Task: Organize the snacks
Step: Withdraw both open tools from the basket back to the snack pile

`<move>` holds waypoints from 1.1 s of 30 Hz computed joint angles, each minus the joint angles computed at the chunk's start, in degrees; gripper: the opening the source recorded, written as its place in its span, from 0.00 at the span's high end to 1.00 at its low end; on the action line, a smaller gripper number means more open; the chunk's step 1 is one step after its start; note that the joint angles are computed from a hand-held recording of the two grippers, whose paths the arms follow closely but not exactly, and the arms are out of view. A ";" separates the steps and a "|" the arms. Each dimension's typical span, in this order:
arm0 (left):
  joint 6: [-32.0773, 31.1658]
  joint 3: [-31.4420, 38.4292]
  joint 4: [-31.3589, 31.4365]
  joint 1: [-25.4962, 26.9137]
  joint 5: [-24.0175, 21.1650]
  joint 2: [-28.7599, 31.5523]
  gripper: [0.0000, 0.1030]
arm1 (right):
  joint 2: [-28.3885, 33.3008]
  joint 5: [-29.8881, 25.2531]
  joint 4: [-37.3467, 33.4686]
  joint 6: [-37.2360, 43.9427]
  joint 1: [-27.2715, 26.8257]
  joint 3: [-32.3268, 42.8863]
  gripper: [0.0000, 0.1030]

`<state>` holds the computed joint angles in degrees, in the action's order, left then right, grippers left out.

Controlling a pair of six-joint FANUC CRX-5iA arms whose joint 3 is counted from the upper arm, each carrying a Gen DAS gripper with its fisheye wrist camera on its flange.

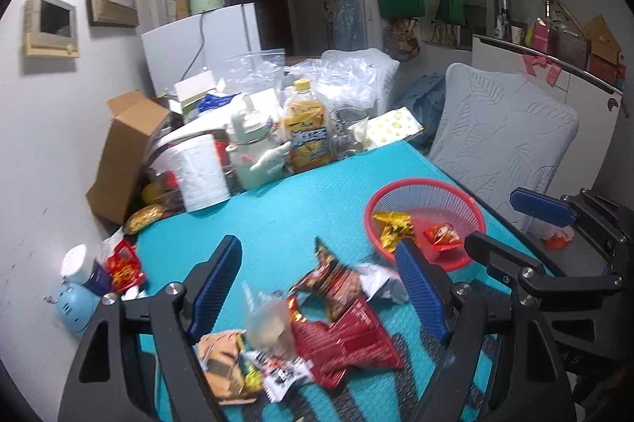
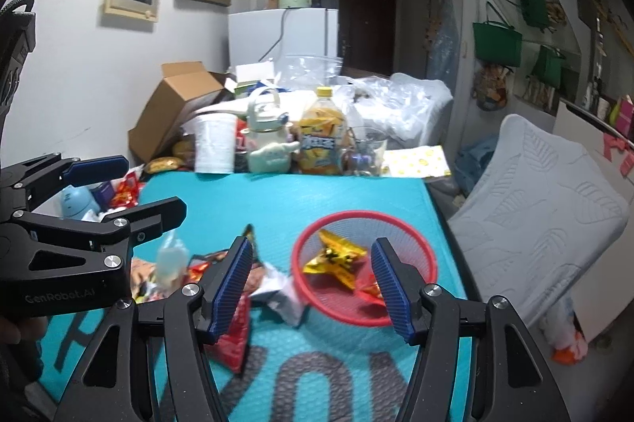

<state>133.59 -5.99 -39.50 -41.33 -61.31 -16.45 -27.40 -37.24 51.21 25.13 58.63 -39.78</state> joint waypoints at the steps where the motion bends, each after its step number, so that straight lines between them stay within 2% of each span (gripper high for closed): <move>1: 0.44 -0.34 -0.24 -0.29 -0.68 -0.44 0.23 | -0.08 -0.20 0.02 -0.17 0.60 -0.08 0.40; 9: 4.06 -3.68 -2.87 -2.61 -5.60 -4.30 0.23 | -0.48 -0.70 0.98 -2.31 5.46 -1.59 0.39; 19: 7.91 -7.98 -3.10 -2.42 -9.70 -8.03 0.23 | 1.60 2.25 -0.27 -2.56 8.63 -2.30 0.39; 28: 7.60 -12.81 1.21 2.75 -8.59 -11.33 0.23 | 5.07 5.47 -3.14 -0.69 9.63 -1.52 0.39; 33: 6.42 -15.47 3.62 6.20 -7.26 -12.65 0.23 | 7.87 7.96 -6.95 2.75 9.40 -0.26 0.39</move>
<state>140.02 -21.46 -35.88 -35.12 -68.57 -29.09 -19.53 -29.28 44.27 27.88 68.03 -40.04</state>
